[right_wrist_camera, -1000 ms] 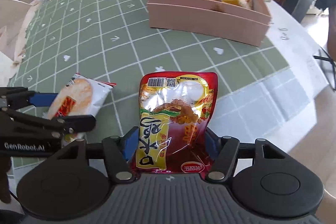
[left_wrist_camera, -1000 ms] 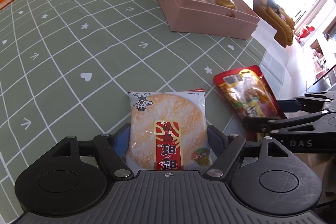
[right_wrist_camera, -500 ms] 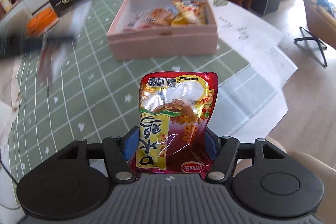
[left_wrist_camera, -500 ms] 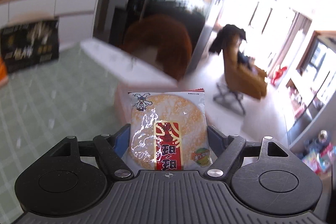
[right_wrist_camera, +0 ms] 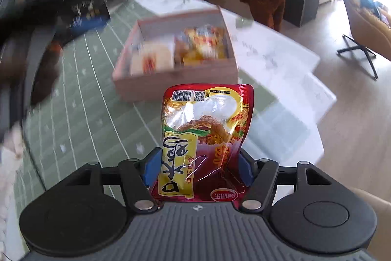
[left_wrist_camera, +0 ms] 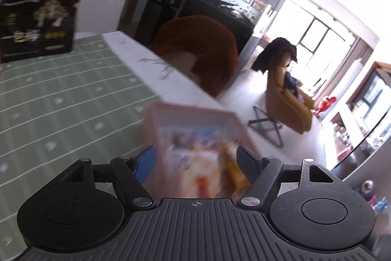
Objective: Organize snacks
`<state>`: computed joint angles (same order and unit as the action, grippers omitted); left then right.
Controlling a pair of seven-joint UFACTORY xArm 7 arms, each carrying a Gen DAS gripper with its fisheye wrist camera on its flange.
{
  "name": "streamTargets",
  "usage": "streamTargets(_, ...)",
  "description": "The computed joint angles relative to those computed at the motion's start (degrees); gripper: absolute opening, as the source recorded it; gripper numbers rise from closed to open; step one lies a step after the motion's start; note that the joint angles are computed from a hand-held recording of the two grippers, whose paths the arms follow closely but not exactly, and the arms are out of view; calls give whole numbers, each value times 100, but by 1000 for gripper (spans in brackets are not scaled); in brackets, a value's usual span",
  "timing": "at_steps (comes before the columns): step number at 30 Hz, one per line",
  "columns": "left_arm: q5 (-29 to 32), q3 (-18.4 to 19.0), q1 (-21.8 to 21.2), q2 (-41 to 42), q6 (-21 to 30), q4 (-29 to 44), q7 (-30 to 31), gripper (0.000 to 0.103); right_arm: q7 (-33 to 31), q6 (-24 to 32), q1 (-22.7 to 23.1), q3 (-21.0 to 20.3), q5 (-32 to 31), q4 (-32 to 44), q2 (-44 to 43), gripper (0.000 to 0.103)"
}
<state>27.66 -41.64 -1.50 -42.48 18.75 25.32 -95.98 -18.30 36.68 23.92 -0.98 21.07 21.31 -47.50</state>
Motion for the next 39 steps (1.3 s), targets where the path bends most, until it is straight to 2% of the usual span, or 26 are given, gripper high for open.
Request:
streamTargets(2,-312,37,-594,-320,433,-301,-156,78,-137,-254,191,-110,171,372,347,65)
streamTargets(4,-545,-43,-1007,-526,692,-519,-478,78,-251,-606,378,-111,342,916,886,66)
streamTargets(6,-729,-155,-1307,-578,911,-652,-863,78,-299,-1052,544,-66,562,1520,1532,75)
streamTargets(7,-770,-200,-1385,-470,947,-660,-1011,78,-207,-1217,497,48,547,1811,1871,84)
streamTargets(10,-709,-301,-1694,-203,1075,-647,-1246,77,293,-1205,135,442,184,2420,2579,85)
streamTargets(12,-596,-366,-1837,-55,1197,-548,-1358,77,405,-1383,115,479,242,2182,2441,85)
streamTargets(15,-433,-375,-1994,119,1520,-312,-1447,77,189,-1551,387,250,607,1392,1813,85)
streamTargets(18,-162,-342,-2041,301,1794,19,-1356,77,644,-1595,121,599,205,520,1065,85)
streamTargets(23,267,-323,-2091,905,2376,741,-953,76,1117,-947,4,939,-639,-342,-26,85)
streamTargets(25,435,-305,-2104,1180,2480,874,-953,76,1251,-872,107,900,-784,-527,-299,85)
streamTargets(28,693,-252,-2201,1431,2451,763,-1282,74,1366,-846,299,657,-801,-730,-435,85)
streamTargets(30,1017,-370,-2181,1601,2600,665,-1592,74,1417,-1246,397,581,-759,-871,-162,85)
streamTargets(33,1294,-232,-2274,1706,2593,396,-1941,74,1811,-2599,472,759,-749,-1116,637,85)
streamTargets(35,1531,-108,-2326,1761,2539,265,-2112,74,1947,-3359,724,619,-738,-1133,1297,85)
streamTargets(37,1687,-54,-2393,1942,2816,297,-2095,74,2053,-3512,1013,383,-772,-985,1750,86)
streamTargets(38,1743,-7,-2448,1986,2907,283,-2106,74,2185,-3589,965,490,-821,-941,1886,86)
streamTargets(39,1786,65,-2517,2001,2914,227,-2143,74,2418,-3758,696,838,-964,-953,1954,86)
